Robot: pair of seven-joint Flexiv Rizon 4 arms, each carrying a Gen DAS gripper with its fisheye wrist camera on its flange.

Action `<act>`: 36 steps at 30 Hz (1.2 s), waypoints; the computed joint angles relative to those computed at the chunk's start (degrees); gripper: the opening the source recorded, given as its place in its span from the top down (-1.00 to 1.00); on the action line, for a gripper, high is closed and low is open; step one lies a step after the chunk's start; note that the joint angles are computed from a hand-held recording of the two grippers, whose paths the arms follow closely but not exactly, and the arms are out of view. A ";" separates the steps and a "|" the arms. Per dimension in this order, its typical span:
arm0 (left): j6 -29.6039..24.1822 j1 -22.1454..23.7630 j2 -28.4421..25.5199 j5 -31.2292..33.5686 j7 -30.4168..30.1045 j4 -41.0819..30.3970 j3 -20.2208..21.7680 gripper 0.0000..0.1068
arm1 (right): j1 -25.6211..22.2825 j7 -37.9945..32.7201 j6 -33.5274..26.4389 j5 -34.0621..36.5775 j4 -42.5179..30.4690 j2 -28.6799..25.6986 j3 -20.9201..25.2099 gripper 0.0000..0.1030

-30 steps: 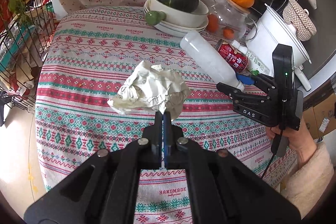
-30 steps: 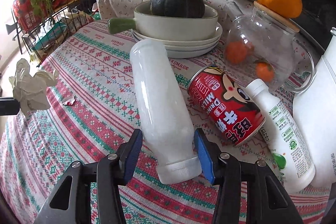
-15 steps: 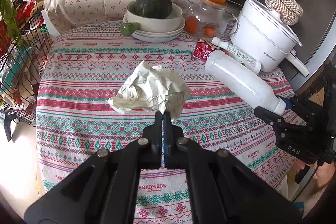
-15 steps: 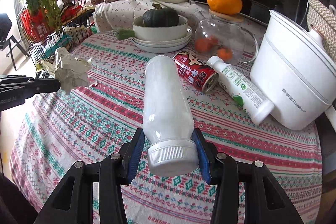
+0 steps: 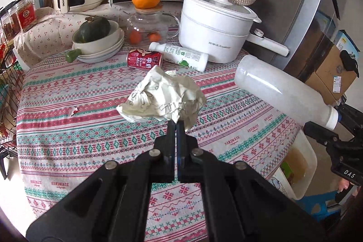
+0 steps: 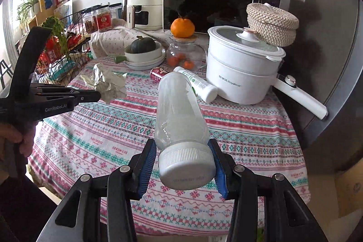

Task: Collect trash
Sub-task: 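Carry paper and bottle over the white bin and open both tools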

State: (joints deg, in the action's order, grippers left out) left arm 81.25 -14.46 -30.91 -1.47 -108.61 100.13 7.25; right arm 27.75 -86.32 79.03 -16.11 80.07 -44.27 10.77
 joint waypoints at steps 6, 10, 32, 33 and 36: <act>-1.34 -2.54 -2.19 0.90 2.10 -4.63 -2.54 0.98 | 0.59 7.30 4.57 -0.78 12.42 8.38 -6.74 0.08; -1.79 -3.89 -4.41 1.23 5.92 -8.43 -4.79 0.98 | -0.59 13.99 5.50 -0.41 18.52 12.40 -9.04 0.08; -25.37 -14.27 -26.16 -3.44 22.84 -39.17 -10.54 0.98 | -11.31 30.12 -5.90 -3.99 27.86 16.15 -10.27 0.14; -26.82 -14.65 -27.13 -3.11 22.35 -40.75 -10.07 0.98 | -11.92 30.18 -5.84 -3.61 27.54 15.75 -9.98 0.15; -30.13 -15.25 -29.65 -2.33 21.14 -44.60 -9.42 0.98 | -13.56 29.69 -5.81 -2.15 26.26 14.71 -8.83 0.20</act>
